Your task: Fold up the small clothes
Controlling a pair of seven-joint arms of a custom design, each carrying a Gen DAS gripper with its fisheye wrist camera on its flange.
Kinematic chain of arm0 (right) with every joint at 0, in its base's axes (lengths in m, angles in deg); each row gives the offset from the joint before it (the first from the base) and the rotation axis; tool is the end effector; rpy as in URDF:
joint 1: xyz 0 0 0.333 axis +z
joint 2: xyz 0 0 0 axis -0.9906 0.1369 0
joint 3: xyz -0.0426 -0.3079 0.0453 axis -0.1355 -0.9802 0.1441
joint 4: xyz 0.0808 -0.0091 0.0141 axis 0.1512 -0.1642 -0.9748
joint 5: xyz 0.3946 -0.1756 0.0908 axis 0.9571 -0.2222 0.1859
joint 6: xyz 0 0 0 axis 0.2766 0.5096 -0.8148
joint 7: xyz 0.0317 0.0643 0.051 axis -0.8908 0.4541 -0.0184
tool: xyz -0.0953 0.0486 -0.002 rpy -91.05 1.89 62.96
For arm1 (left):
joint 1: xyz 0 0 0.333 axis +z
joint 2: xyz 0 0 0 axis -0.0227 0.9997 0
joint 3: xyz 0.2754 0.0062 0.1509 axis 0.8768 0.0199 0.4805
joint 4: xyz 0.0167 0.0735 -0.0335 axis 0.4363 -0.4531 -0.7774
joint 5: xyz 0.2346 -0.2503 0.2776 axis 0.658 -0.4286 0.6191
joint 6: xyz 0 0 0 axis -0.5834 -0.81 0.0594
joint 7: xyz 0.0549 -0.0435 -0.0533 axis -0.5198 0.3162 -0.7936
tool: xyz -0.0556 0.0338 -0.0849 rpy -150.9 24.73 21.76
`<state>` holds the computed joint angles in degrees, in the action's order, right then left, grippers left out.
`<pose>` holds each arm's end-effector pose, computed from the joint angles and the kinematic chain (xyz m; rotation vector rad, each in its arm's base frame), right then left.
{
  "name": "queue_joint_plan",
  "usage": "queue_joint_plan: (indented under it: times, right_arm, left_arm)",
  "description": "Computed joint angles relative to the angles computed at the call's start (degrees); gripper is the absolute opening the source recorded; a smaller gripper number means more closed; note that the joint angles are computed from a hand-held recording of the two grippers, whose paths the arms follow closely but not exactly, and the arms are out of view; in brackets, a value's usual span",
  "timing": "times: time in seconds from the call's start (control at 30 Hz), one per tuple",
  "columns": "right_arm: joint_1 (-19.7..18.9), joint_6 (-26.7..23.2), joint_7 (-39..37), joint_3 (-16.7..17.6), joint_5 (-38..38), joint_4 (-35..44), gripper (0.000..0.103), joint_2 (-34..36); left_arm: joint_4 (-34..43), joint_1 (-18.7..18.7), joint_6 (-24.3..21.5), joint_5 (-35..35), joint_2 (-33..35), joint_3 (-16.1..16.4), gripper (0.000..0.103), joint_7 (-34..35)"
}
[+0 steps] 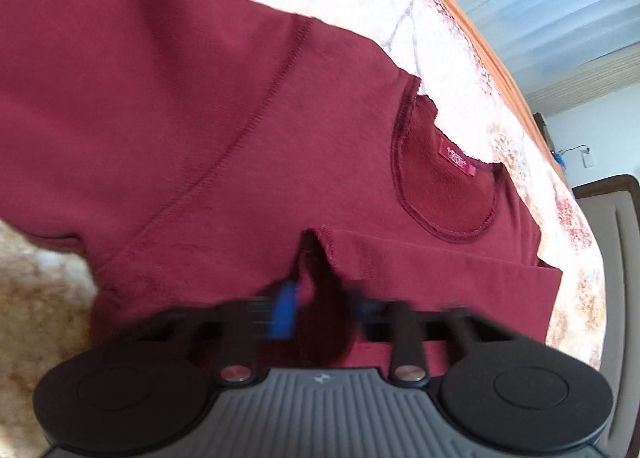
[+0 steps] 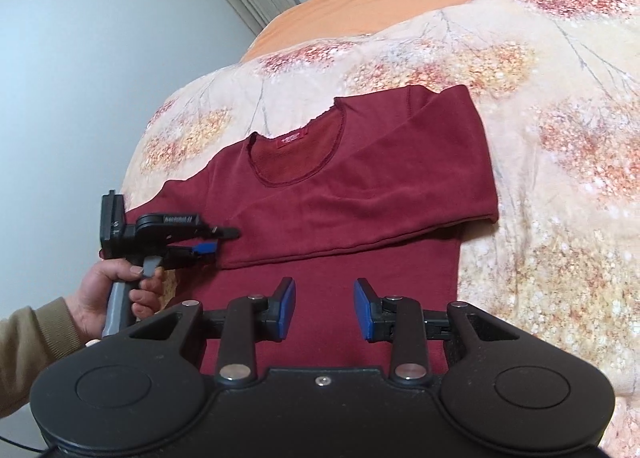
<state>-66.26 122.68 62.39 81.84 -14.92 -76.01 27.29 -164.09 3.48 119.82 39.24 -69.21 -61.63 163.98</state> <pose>0.3485 0.1118 0.5123 -1.6152 1.8325 0.0022 0.5406 0.0414 0.3767 2.2246 -1.7029 0.8670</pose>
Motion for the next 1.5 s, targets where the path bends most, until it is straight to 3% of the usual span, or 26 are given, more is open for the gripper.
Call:
queue_joint_plan:
  times: [0.07, 0.23, 0.3, 0.33, 0.4, 0.47, 0.53, 0.63, 0.8, 0.83, 0.87, 0.9, 1.1, 1.27, 1.4, 1.43, 1.5]
  right_arm:
    - [-0.2, 0.2, 0.1, -0.2, 0.0, -0.1, 0.036, 0.1]
    - [-0.6, 3.4, -0.9, -0.8, 0.3, -0.1, 0.036, 1.9]
    - [-1.3, 4.9, -0.9, -0.9, 0.2, 0.4, 0.036, 3.9]
    - [-1.4, 5.7, -1.0, -1.2, 0.4, 0.8, 0.036, 5.0]
    - [-1.3, 7.0, -1.7, -1.9, 0.9, 1.5, 0.036, 6.6]
    - [-1.2, 7.9, -2.6, -2.2, 1.2, 2.1, 0.036, 7.5]
    - [-1.1, 8.1, -3.3, -2.5, 1.4, 2.6, 0.036, 7.9]
    - [-1.5, 7.5, -3.9, -2.4, 1.2, 2.9, 0.036, 8.1]
    - [-2.8, 6.9, -3.6, -2.1, 0.7, 2.7, 0.036, 8.1]
    - [-2.9, 6.8, -3.6, -2.1, 0.6, 2.7, 0.036, 8.0]
    - [-3.0, 6.7, -3.7, -2.1, 0.5, 2.7, 0.036, 8.0]
    - [-3.1, 6.6, -3.7, -2.1, 0.4, 2.7, 0.036, 7.9]
    - [-4.0, 9.5, -4.8, -2.9, 0.5, 2.7, 0.036, 9.4]
    - [-3.2, 18.1, -9.1, -6.2, 3.4, 5.8, 0.036, 19.2]
    - [4.7, 24.3, -21.4, -14.7, 16.2, 12.4, 0.039, 30.3]
    - [7.3, 24.9, -26.1, -17.3, 21.0, 14.3, 0.045, 32.7]
    - [9.1, 24.2, -31.3, -19.3, 27.1, 17.9, 0.046, 37.1]
  left_arm:
    - [-1.0, 0.0, 0.2, -2.3, -1.7, 0.6, 0.004, 2.1]
    - [-4.0, 0.0, 6.4, -1.5, -6.8, 1.8, 0.000, 3.5]
    - [-3.0, 0.0, 4.8, -0.9, -6.1, 3.3, 0.000, 2.7]
    - [-1.9, -0.1, 1.8, -1.2, -5.2, 4.2, 0.000, 3.4]
    - [-0.1, 0.2, -2.3, -0.4, -3.8, 4.1, 0.007, 4.1]
    - [0.4, 0.2, -4.1, 0.6, -3.1, 3.3, 0.026, 5.8]
    - [0.7, 0.3, -4.8, 0.5, -2.4, 2.6, 0.034, 6.1]
    - [0.9, 0.7, -6.8, -1.1, -0.8, 2.1, 0.035, 5.6]
    - [0.4, 0.8, -5.0, -2.4, 0.5, 0.7, 0.035, 6.1]
    - [0.4, 0.4, -3.8, -3.7, 1.0, 0.2, 0.034, 6.2]
    - [0.0, 0.5, -3.1, -4.0, 0.8, 0.1, 0.009, 6.4]
    - [-0.4, 0.6, -1.9, -3.3, 0.3, -0.2, 0.004, 6.3]
    - [-4.0, -0.7, 7.0, -2.8, -6.8, 0.8, 0.002, 7.3]
    - [-3.7, 0.3, 6.2, 7.6, -7.0, 2.3, 0.002, 3.2]
    - [-4.4, 0.4, 8.0, 10.1, -7.6, 3.1, 0.002, 0.4]
    - [-4.6, 0.2, 8.6, 9.8, -7.8, 3.4, 0.002, -0.2]
    - [-4.9, 0.0, 8.9, 9.2, -8.2, 4.1, 0.002, -0.6]
